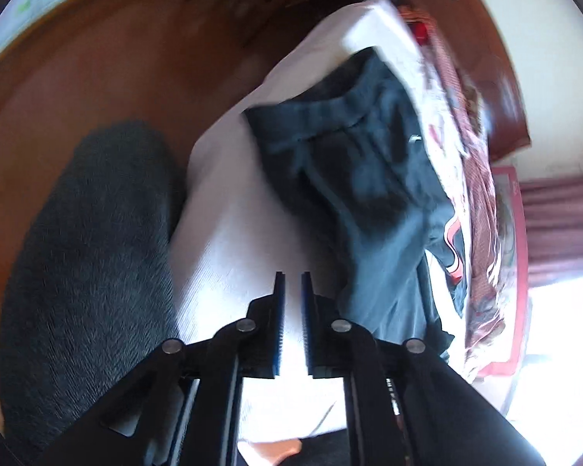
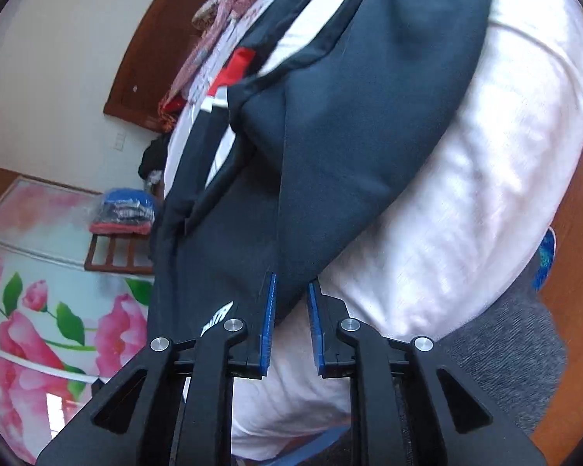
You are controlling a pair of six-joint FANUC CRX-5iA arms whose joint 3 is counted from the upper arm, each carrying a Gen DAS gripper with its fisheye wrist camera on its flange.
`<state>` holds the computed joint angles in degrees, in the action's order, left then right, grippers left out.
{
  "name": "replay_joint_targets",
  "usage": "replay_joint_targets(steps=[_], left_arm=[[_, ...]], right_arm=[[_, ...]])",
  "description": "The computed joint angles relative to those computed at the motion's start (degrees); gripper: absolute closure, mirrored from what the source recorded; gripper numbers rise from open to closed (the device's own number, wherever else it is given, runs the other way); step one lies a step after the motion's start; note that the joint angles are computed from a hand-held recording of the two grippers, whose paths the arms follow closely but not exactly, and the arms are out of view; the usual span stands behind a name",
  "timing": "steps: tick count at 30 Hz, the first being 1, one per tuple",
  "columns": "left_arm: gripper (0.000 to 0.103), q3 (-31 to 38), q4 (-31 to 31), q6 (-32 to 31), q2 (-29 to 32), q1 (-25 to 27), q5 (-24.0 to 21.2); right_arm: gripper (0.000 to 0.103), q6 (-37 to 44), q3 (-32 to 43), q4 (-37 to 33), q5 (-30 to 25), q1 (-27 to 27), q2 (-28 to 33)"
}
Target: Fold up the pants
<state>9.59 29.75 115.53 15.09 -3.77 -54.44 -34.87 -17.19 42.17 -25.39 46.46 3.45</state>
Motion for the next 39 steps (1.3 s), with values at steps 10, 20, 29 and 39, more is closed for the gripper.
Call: replay_joint_targets(steps=[10, 20, 29, 39], left_arm=[[0.027, 12.77, 7.26, -25.08, 8.29, -7.06, 0.92], [0.021, 22.52, 0.57, -19.38, 12.82, -10.37, -9.28], [0.017, 21.33, -10.94, -4.64, 11.01, -9.47, -6.47], [0.012, 18.55, -10.59, -4.59, 10.58, -7.93, -6.11]], right_arm=[[0.088, -1.50, 1.08, -2.24, -22.63, -9.58, -2.02], [0.089, 13.07, 9.00, -4.88, -23.90, -13.90, 4.59], [0.094, 7.05, 7.18, 4.61, -44.42, -8.34, 2.02], [0.039, 6.28, 10.59, 2.96, -59.14, -2.97, 6.97]])
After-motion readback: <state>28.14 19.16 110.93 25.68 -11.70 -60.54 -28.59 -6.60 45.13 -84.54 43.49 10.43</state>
